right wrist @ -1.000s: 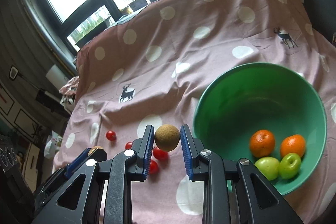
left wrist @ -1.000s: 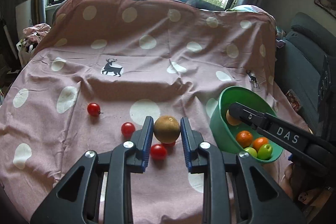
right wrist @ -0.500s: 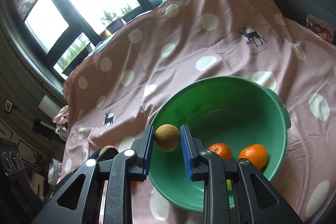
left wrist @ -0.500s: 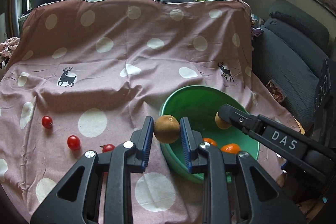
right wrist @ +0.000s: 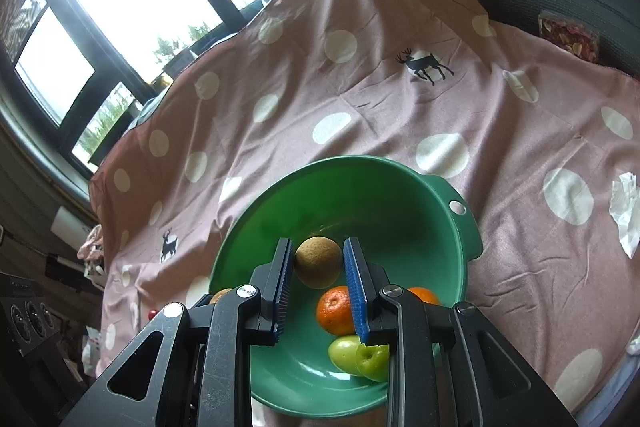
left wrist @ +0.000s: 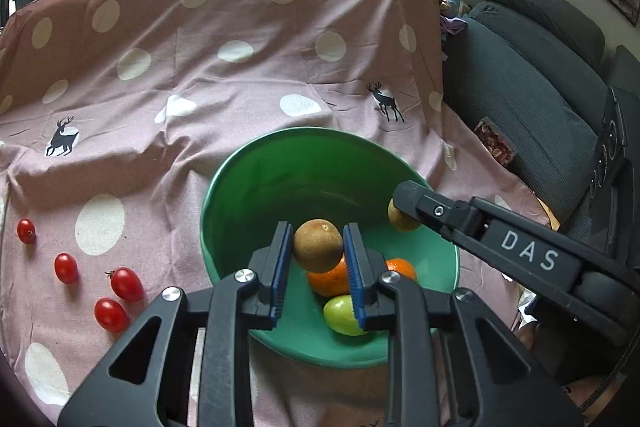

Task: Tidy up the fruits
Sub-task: 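Carry the tan fruit into the green bowl and open the right tool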

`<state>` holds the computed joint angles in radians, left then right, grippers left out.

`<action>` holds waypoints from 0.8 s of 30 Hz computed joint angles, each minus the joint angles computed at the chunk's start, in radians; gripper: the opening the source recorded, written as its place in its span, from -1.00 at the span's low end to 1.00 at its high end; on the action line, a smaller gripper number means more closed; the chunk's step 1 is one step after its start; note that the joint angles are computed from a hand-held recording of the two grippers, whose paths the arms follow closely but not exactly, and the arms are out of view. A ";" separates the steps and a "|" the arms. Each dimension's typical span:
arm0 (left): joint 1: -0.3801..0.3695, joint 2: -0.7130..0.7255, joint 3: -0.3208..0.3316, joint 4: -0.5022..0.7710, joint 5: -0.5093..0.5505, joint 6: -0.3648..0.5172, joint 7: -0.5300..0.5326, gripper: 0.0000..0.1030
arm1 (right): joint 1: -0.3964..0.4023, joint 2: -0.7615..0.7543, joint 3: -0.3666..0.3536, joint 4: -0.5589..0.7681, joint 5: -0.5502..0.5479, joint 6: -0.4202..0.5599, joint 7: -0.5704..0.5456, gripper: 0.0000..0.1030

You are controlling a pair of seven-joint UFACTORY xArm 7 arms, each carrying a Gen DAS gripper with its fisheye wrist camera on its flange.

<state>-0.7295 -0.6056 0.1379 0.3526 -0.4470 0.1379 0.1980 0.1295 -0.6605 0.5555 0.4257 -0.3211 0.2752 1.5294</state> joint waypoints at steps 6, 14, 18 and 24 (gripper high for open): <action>-0.066 0.036 0.039 0.013 -0.028 -0.007 0.037 -0.50 | 0.013 0.006 -0.023 -0.011 0.012 0.009 -0.011 -0.46; -0.105 0.089 0.054 0.038 -0.095 0.010 0.101 -0.50 | 0.037 0.022 -0.060 -0.029 0.037 0.005 -0.026 -0.46; -0.102 0.108 0.041 0.042 -0.133 0.017 0.131 -0.50 | 0.048 0.038 -0.071 -0.023 0.044 0.022 -0.042 -0.46; -0.113 0.122 0.039 0.046 -0.174 0.007 0.176 -0.50 | 0.055 0.055 -0.082 -0.022 0.042 0.018 -0.049 -0.45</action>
